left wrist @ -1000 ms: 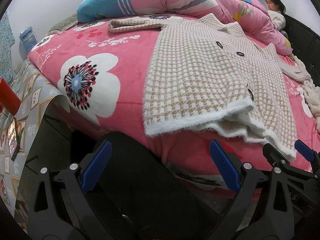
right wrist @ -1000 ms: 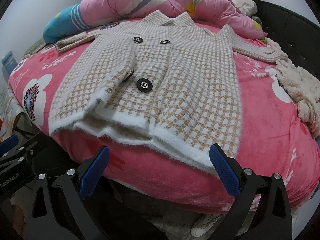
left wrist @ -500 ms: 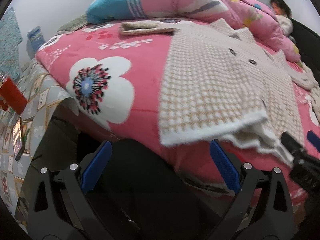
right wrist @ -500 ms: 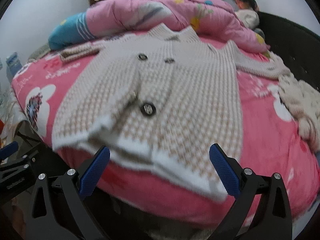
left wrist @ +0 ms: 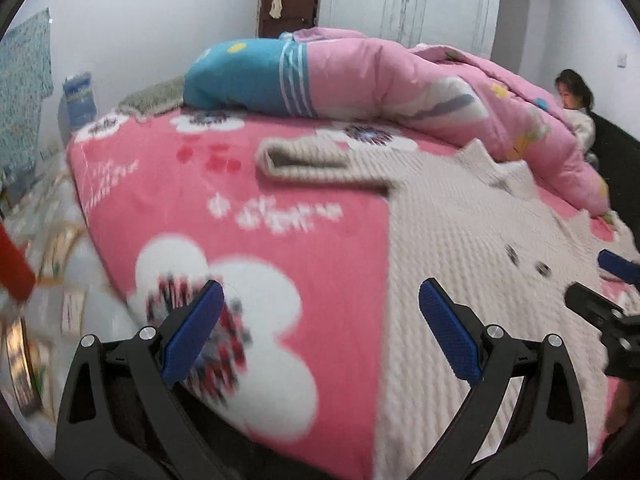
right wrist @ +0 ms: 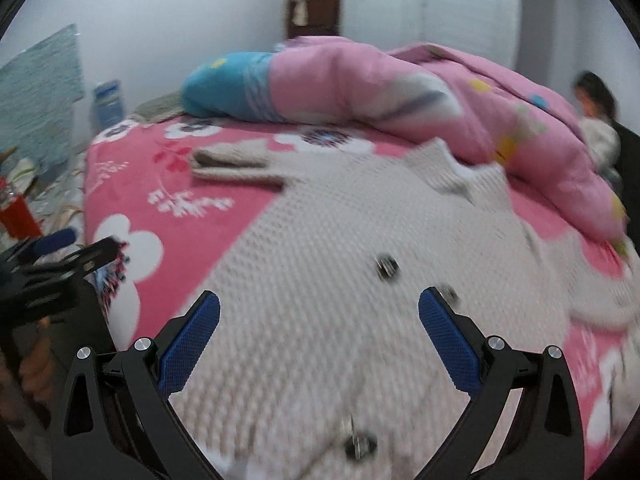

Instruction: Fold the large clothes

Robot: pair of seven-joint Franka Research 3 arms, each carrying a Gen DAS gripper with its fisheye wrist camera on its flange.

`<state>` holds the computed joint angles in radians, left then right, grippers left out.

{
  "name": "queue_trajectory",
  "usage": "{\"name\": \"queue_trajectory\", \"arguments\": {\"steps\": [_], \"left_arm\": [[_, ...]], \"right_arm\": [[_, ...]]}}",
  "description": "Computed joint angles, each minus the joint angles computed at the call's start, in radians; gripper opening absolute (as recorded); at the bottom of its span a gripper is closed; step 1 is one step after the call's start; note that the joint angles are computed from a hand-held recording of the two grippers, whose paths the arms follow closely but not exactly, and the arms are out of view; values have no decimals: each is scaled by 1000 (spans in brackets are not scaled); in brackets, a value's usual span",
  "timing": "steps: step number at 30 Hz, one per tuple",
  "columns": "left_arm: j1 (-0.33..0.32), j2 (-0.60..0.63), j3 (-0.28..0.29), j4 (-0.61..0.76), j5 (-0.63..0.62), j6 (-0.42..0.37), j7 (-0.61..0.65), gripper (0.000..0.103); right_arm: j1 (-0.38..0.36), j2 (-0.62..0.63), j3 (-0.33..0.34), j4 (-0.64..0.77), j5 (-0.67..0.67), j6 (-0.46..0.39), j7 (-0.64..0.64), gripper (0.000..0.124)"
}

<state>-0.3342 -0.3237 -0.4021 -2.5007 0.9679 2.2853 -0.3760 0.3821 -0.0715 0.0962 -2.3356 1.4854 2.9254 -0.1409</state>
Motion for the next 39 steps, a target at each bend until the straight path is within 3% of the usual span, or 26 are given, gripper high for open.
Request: {"name": "queue_trajectory", "arguments": {"steps": [3,6,7,12,17,18,20,25,30,34,39], "left_arm": [[68,71,77,60,45,69,97,95],[121,170,120,156,63,74,202,95],[134,210,132,193,77,73,237,95],[173,387,204,358,135,89,351,95],[181,545,269,499,111,112,486,94],[186,585,281,531,88,120,532,86],[185,622,297,554,43,124,585,69],[175,642,341,546,49,190,597,53],[168,632,356,548,58,226,576,27],[156,594,352,548,70,200,537,24],[146,489,316,518,133,255,440,23]], "right_arm": [[5,101,17,111,-132,-26,72,97],[9,203,45,214,-267,-41,144,97],[18,257,48,264,-364,-47,226,97],[46,442,40,440,-660,-110,481,97],[43,549,56,514,-789,-106,588,97],[37,566,60,527,-810,-118,607,97],[12,592,80,540,-836,-136,627,97],[-54,600,160,517,-849,-93,610,97],[-97,596,208,491,-835,-63,579,97],[-121,584,224,477,-812,-82,561,97],[-164,592,245,504,-746,-164,508,97]]}}
